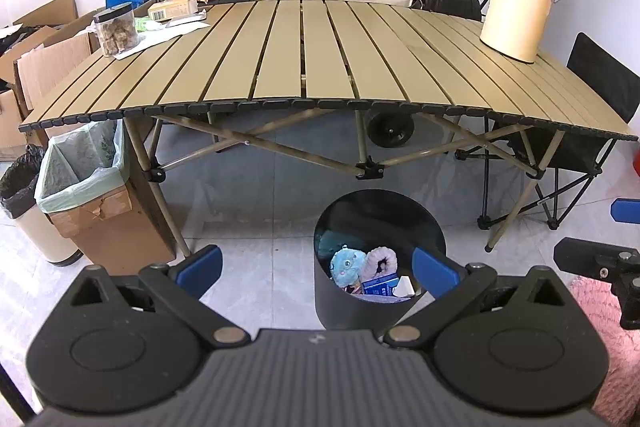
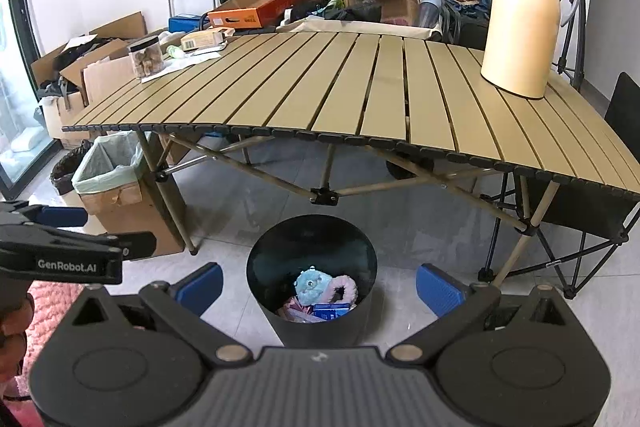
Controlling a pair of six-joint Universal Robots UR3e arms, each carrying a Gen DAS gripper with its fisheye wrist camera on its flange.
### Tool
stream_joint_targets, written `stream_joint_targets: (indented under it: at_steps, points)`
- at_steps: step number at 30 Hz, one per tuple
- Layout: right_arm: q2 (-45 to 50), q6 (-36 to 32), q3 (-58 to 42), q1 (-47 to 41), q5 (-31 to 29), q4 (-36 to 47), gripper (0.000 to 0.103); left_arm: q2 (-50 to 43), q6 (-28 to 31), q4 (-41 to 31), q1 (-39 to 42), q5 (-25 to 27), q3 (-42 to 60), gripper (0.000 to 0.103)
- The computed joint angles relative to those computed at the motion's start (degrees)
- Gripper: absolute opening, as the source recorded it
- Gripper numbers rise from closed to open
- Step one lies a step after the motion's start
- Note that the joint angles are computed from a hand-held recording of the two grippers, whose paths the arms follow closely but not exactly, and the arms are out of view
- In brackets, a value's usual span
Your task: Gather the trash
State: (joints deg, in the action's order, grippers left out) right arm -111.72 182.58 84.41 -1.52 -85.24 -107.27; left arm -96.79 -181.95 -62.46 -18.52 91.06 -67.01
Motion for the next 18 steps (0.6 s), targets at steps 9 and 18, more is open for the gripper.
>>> stream_joint_targets:
  at_steps: [9, 18]
  points:
    - [-0.5, 0.3, 0.1, 0.1, -0.4, -0.3, 0.103, 0.5, 0.0, 0.4, -0.2, 0.3, -0.4, 0.103]
    - [-1.3, 0.3, 0.5, 0.0, -0.2, -0.4, 0.103, 1.1, 0.0, 0.8, -0.4, 0.4, -0.9, 0.103]
